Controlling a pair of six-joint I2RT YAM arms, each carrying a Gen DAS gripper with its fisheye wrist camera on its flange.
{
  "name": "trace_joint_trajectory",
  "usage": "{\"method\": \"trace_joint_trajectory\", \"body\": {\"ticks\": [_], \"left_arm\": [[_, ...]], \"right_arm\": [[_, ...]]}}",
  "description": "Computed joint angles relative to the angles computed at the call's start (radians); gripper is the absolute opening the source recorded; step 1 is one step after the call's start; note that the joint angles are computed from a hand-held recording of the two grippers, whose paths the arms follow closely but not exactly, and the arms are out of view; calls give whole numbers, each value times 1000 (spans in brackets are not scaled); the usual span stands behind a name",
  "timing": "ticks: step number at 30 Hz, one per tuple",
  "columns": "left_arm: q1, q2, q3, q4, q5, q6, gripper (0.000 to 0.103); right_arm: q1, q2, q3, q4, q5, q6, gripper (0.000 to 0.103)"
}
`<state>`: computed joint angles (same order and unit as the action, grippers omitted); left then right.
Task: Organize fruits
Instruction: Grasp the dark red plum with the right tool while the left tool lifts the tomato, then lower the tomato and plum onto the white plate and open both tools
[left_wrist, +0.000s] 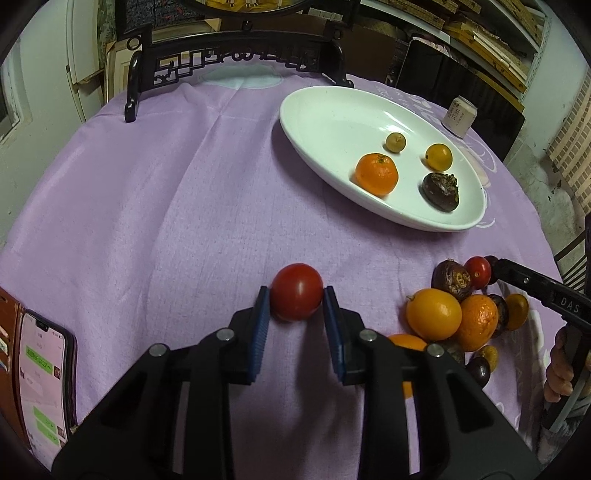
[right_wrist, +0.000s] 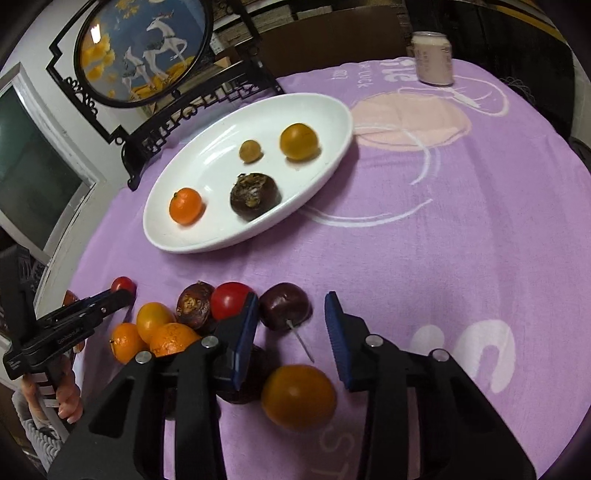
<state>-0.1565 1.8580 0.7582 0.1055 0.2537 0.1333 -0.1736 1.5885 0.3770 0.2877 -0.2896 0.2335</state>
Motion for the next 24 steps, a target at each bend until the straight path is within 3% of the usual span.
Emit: {"method": "trace_joint_trajectory", "body": {"ticks": [2,10,15,20,24], "left_arm": [[-9,-1,-8,17,-15,2,29],[-12,-5,-23,46,-10,19,29],[11,-47,-23,46,22,-19,29],[-34,-67,94,-36,-4,-64,29],[-99,-9,228,-78,-43,-90,29]], "right_arm": [[24,7,7,-1,18,-13,31],[18,-29,-25,-3,-2,-18,30],[-17,-207,-93,-10,-6,-4,30],[-49,-350,-72,-85,-24,12,30],[-19,-250,54,-111,21,14,30]]}}
